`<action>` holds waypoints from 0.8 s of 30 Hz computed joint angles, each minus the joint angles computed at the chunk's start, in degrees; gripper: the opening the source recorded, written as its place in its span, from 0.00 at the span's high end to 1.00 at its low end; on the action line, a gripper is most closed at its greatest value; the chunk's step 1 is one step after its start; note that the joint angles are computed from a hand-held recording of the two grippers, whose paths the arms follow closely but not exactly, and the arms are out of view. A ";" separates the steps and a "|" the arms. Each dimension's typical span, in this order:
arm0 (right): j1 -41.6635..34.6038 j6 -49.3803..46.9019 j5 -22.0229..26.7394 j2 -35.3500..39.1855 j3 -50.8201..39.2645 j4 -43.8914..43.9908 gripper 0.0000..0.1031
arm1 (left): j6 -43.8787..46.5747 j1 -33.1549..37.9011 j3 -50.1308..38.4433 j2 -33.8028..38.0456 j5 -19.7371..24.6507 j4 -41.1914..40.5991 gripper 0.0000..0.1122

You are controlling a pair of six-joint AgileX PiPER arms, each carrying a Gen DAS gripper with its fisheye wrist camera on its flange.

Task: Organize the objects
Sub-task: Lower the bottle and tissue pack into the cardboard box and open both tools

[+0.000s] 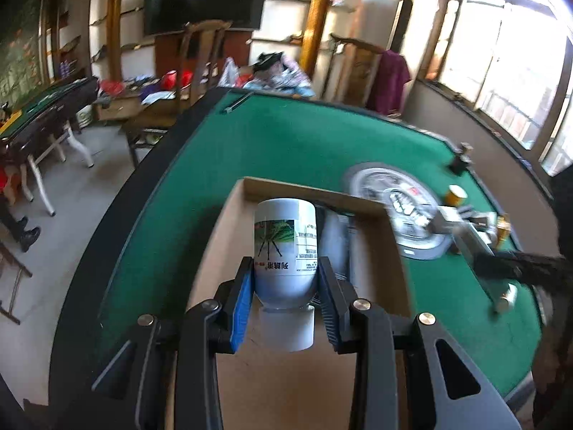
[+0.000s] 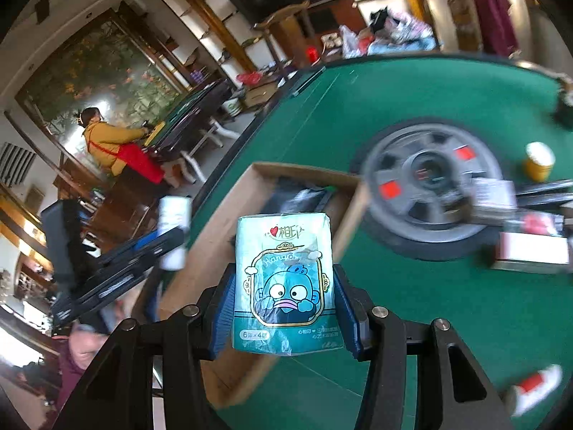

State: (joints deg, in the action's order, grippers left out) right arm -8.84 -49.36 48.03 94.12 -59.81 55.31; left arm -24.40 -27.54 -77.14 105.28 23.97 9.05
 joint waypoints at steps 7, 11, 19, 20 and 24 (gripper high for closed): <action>9.47 8.19 -4.21 10.53 -8.06 -0.12 0.47 | 8.04 3.49 -15.10 14.51 4.85 -5.88 0.70; 11.23 11.87 -3.65 16.48 -14.82 1.23 0.47 | 10.02 4.47 -23.22 21.12 7.94 -7.45 0.70; 17.62 26.16 -10.42 25.11 -26.19 -8.30 0.46 | 12.00 5.95 -27.30 25.83 7.75 -11.34 0.70; 17.81 26.95 -11.07 25.53 -26.69 -9.06 0.46 | 11.78 5.93 -27.30 25.83 7.75 -11.26 0.70; 17.53 28.05 -12.01 27.05 -28.36 -10.52 0.46 | 12.06 6.29 -24.14 23.55 5.56 -12.51 0.66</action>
State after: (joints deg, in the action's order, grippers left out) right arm 8.70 -21.31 36.02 121.18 -88.17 44.79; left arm -12.34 -21.25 -101.28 128.83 29.53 -3.46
